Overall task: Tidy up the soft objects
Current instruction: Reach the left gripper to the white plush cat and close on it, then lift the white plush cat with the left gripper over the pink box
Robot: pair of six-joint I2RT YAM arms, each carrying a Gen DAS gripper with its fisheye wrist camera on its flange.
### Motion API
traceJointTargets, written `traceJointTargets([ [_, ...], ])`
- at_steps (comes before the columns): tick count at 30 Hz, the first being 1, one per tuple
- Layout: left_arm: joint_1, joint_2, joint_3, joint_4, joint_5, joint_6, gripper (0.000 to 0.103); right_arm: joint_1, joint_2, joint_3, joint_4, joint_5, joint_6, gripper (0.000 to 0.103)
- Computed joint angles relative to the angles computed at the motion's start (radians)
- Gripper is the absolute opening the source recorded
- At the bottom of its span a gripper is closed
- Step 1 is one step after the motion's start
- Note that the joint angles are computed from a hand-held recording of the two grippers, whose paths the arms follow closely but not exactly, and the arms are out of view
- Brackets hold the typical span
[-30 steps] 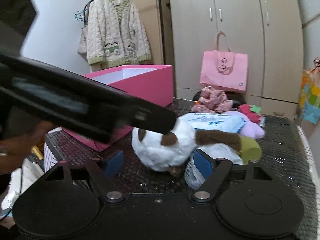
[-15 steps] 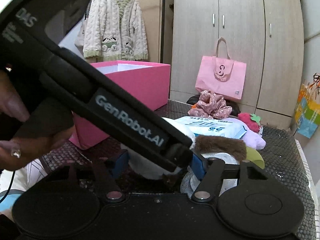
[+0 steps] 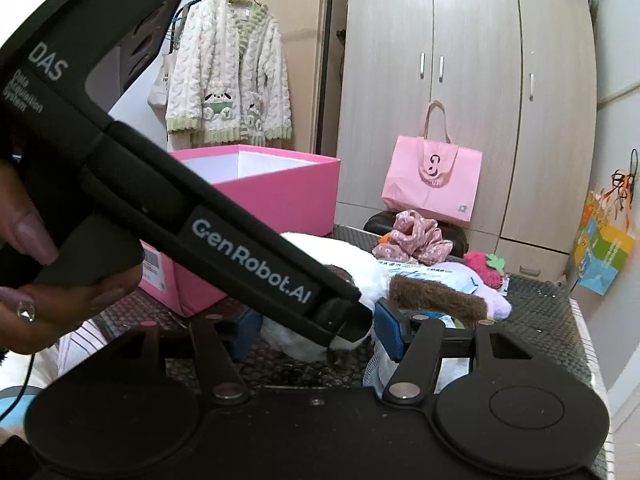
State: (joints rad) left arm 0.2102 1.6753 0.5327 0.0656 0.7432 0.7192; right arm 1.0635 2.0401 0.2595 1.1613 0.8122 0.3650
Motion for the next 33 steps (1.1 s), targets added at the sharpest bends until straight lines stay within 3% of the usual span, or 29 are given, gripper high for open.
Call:
traceJointTargets([
  [5,0.045,-0.037,0.035,-0.183,0.028,0.102,0.076,0.03,-0.194,0.003,-0.27,-0.026,0.152,0.066],
  [13,0.115,-0.026,0.122,-0.448,0.013,0.256,0.075,0.09,-0.338,0.081,-0.632,-0.067,0.313,0.066],
  [22,0.204,0.018,0.32,-0.815,-0.052,0.426,0.075,0.085,-0.482,0.161,-0.849,-0.172,0.243,0.065],
  [33,0.324,0.119,0.669,-1.184,-0.062,0.525,0.075,0.032,-0.499,0.459,-1.136,-0.286,0.092,0.065],
])
